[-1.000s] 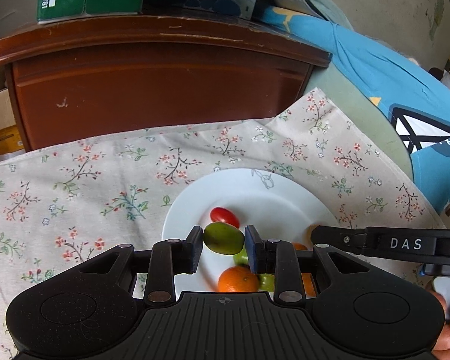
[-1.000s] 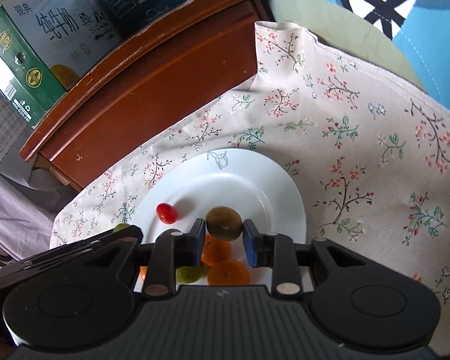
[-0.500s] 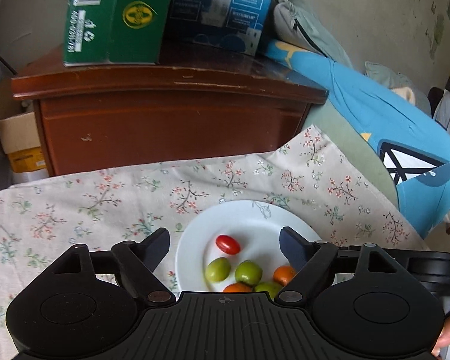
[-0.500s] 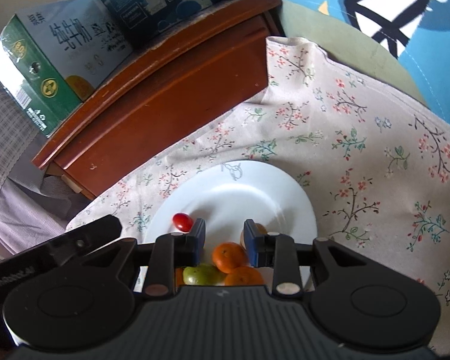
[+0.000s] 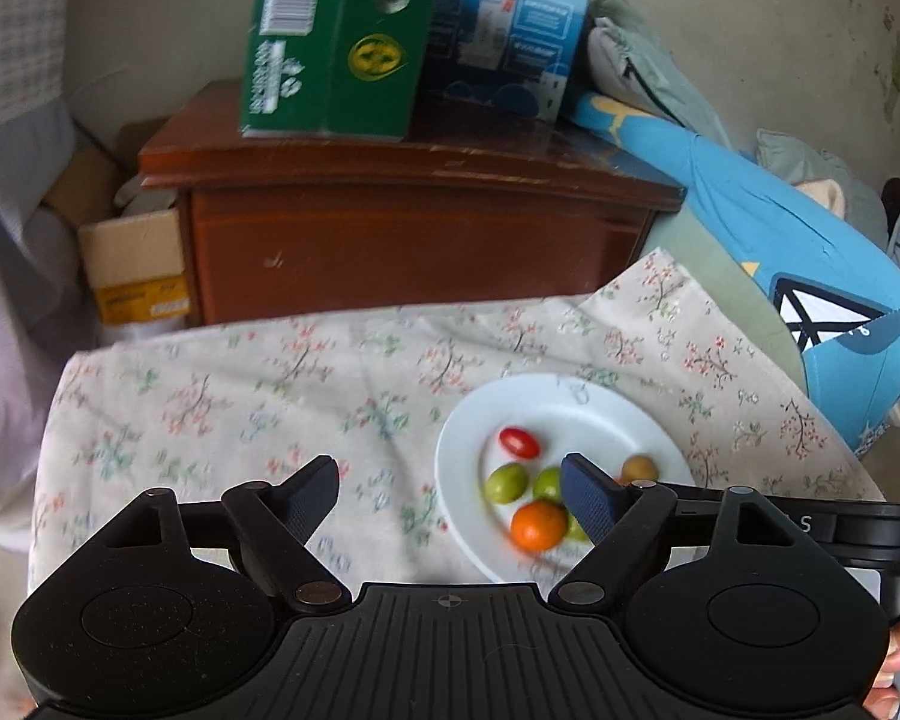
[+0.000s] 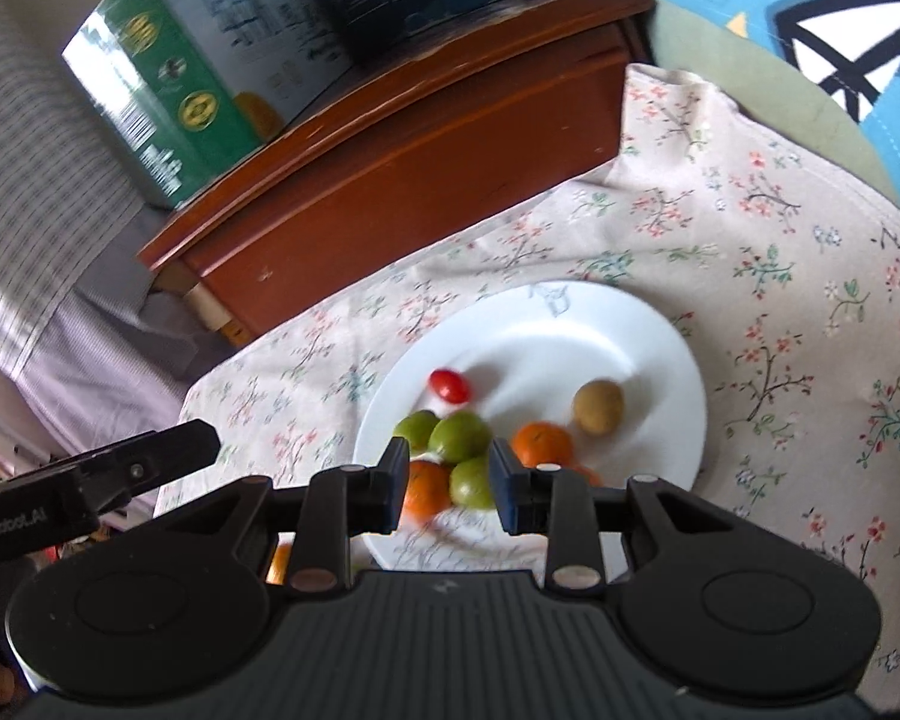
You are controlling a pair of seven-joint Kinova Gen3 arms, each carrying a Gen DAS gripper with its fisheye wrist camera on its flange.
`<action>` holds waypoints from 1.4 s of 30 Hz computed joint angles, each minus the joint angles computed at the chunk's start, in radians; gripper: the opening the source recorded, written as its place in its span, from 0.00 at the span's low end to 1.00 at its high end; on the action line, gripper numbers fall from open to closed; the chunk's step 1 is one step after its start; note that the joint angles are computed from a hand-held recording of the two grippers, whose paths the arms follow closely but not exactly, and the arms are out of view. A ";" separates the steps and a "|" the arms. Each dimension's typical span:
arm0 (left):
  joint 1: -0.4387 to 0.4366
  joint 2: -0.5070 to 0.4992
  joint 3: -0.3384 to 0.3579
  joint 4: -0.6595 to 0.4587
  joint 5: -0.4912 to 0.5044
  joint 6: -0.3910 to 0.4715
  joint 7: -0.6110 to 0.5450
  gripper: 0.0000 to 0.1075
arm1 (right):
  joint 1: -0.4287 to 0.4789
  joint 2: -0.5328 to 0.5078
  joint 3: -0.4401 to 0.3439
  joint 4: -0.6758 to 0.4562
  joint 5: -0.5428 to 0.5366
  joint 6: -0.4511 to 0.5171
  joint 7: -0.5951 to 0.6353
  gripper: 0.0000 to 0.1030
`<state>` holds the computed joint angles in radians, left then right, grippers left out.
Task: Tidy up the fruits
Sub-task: 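Move both grippers back to the fruit cluster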
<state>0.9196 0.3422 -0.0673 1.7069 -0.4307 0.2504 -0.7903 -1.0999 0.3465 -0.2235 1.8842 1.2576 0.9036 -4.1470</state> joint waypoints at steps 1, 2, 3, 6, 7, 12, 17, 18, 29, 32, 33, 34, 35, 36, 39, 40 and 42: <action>0.005 -0.005 -0.006 0.008 -0.001 0.003 0.007 0.76 | -0.003 0.002 -0.003 -0.005 -0.002 0.003 0.011 0.30; 0.014 -0.010 -0.016 0.017 -0.006 0.007 0.018 0.76 | -0.008 0.005 -0.005 -0.009 -0.001 0.005 0.016 0.30; 0.024 -0.015 -0.028 0.028 -0.016 0.006 0.034 0.76 | -0.012 0.006 -0.006 -0.011 0.001 0.006 0.017 0.30; 0.045 -0.029 -0.051 0.056 -0.048 0.012 0.083 0.76 | -0.029 0.011 -0.009 -0.014 0.005 0.007 -0.001 0.30; 0.046 -0.034 -0.053 0.065 -0.057 0.014 0.099 0.76 | -0.035 0.012 -0.010 -0.014 0.005 0.008 -0.011 0.30; 0.074 -0.052 -0.081 0.106 -0.134 0.026 0.213 0.76 | -0.066 0.028 -0.016 -0.024 -0.004 0.018 -0.031 0.30; 0.077 -0.061 -0.068 0.133 -0.225 0.062 0.318 0.76 | -0.098 0.051 -0.014 -0.046 -0.017 0.029 -0.023 0.30; 0.078 -0.062 -0.066 0.137 -0.246 0.069 0.339 0.76 | -0.104 0.057 -0.013 -0.053 -0.022 0.032 -0.013 0.30; -0.003 -0.047 0.045 0.162 -0.353 0.145 0.428 0.76 | -0.133 0.109 0.028 -0.094 -0.036 -0.015 0.040 0.30; -0.026 -0.046 0.066 0.168 -0.353 0.139 0.423 0.76 | -0.137 0.119 0.041 -0.098 -0.031 -0.022 0.026 0.30; -0.026 -0.044 0.066 0.170 -0.356 0.138 0.426 0.76 | -0.135 0.123 0.044 -0.098 -0.031 -0.027 0.021 0.30; -0.025 -0.043 0.066 0.172 -0.361 0.136 0.430 0.76 | -0.132 0.126 0.048 -0.099 -0.030 -0.034 0.016 0.30; -0.028 -0.042 0.067 0.174 -0.362 0.134 0.429 0.76 | -0.130 0.130 0.051 -0.100 -0.030 -0.040 0.013 0.30; -0.030 -0.041 0.069 0.176 -0.361 0.131 0.427 0.76 | -0.127 0.133 0.054 -0.102 -0.032 -0.045 0.012 0.30; -0.034 -0.039 0.068 0.182 -0.356 0.115 0.424 0.76 | -0.125 0.143 0.065 -0.106 -0.030 -0.053 0.007 0.30; -0.033 -0.038 0.066 0.182 -0.354 0.112 0.424 0.76 | -0.125 0.144 0.069 -0.105 -0.026 -0.057 -0.001 0.30; -0.028 -0.033 0.062 0.179 -0.351 0.109 0.422 0.76 | -0.123 0.147 0.073 -0.105 -0.023 -0.061 -0.009 0.30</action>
<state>0.8916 0.3090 -0.0054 1.8863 -0.7820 0.3598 -0.3680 -1.2232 0.4935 -0.1505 1.7790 1.2348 0.8427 -4.1557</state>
